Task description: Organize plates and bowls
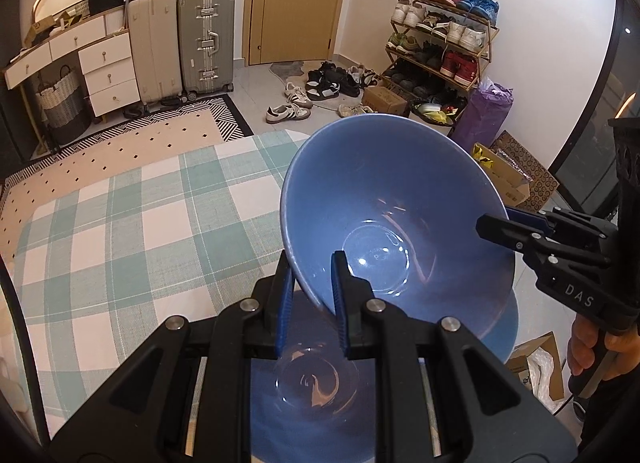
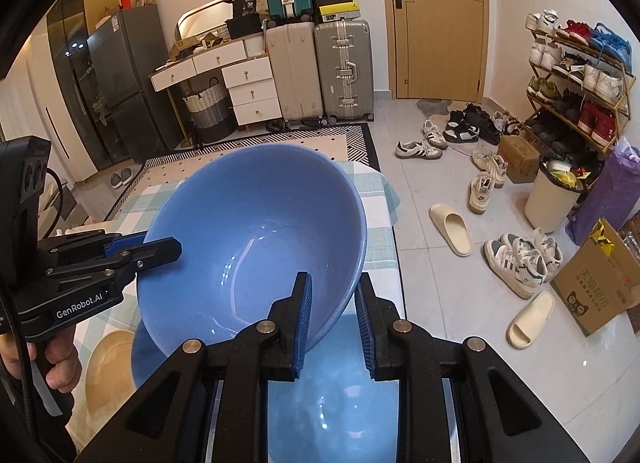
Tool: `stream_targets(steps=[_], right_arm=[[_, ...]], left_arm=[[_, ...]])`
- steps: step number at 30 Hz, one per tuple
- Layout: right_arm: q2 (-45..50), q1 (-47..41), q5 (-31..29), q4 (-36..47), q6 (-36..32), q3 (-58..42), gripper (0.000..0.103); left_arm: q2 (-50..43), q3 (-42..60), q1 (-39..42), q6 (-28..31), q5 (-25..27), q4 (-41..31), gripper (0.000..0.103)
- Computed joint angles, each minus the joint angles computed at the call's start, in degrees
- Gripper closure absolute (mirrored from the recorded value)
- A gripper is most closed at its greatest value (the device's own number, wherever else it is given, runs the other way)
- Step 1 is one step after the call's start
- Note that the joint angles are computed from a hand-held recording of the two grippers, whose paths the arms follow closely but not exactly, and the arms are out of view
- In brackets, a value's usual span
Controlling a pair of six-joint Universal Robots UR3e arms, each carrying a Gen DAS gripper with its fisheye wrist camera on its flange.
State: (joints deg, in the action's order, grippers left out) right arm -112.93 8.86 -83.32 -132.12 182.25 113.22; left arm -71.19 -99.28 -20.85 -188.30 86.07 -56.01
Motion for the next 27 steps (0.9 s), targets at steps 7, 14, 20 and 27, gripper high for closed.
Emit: stream_targets(steps=[7, 14, 20, 27], right_arm=[[-3.45, 2.77, -1.34, 1.42, 0.67, 0.55, 0.081], [-5.27, 6.41, -3.49, 1.82, 2.46, 0.85, 0.081], [-5.92, 10.32, -5.79, 1.66, 4.12, 1.01, 0.081], [-5.10, 14.64, -7.95, 0.48, 5.77, 1.37, 0.081]], left_arm=[[6.33, -1.34, -2.53, -2.08, 3.00, -3.84, 0.088], [9.81, -0.89, -7.10, -5.27, 7.24, -6.79, 0.088], [12.79, -1.34, -10.82, -8.21, 10.84, -9.31, 0.088], [15.35, -1.51, -14.02, -11.11, 14.27, -11.92, 0.088]])
